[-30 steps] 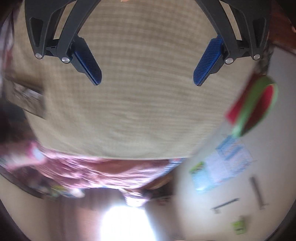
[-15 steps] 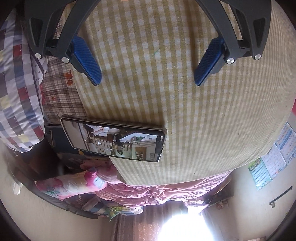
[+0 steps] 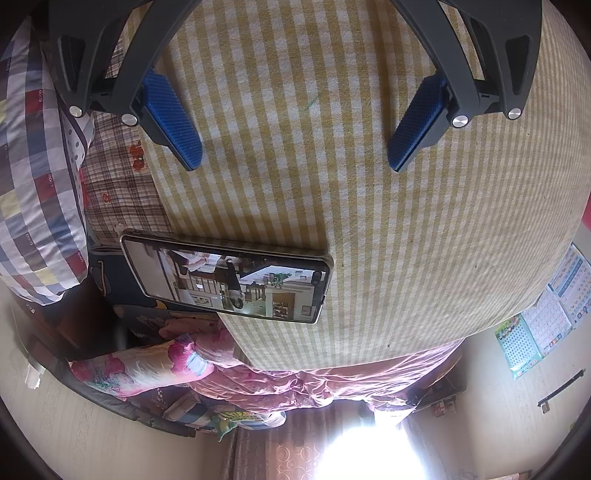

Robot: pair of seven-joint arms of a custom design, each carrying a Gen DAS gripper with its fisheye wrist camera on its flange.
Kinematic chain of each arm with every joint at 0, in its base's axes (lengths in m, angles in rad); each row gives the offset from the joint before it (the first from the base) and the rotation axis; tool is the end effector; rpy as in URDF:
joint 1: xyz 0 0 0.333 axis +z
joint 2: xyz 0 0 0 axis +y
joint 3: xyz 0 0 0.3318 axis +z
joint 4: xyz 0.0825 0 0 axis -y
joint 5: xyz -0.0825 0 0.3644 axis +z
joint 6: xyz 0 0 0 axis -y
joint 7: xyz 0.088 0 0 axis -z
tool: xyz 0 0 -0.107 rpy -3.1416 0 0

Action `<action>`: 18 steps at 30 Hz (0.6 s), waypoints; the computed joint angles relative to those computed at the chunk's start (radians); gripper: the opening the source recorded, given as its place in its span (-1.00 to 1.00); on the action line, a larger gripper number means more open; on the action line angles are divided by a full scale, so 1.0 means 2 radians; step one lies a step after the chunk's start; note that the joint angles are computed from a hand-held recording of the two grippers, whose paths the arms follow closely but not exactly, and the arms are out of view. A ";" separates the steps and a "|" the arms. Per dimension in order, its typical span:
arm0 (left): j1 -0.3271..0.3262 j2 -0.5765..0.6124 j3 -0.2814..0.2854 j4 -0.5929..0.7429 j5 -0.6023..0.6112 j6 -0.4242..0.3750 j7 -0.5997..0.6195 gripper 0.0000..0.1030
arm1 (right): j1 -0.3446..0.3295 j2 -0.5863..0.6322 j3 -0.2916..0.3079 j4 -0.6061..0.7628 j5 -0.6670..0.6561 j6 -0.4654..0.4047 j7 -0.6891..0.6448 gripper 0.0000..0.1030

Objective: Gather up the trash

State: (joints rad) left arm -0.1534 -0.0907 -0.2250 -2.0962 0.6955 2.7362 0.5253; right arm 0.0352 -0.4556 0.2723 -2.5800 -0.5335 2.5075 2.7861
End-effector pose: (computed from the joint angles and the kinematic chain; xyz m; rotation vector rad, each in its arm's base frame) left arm 0.5014 -0.2304 0.5614 -1.8328 1.6316 -0.8444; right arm 0.3831 0.1317 0.4713 -1.3551 2.3726 -0.7280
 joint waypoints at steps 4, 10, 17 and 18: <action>0.019 0.004 0.021 -0.002 -0.010 0.037 0.033 0.90 | 0.000 0.000 0.000 0.000 0.000 0.000 0.000 0.88; 0.045 0.022 0.050 -0.007 -0.093 0.076 0.135 0.90 | 0.000 0.001 0.000 0.000 -0.001 0.000 0.000 0.88; 0.079 0.023 0.071 -0.024 -0.172 0.089 0.228 0.90 | 0.000 0.001 -0.001 0.001 -0.001 0.000 0.000 0.88; 0.086 0.024 0.074 -0.027 -0.173 0.088 0.231 0.90 | 0.001 0.001 -0.001 0.000 0.000 0.000 0.001 0.88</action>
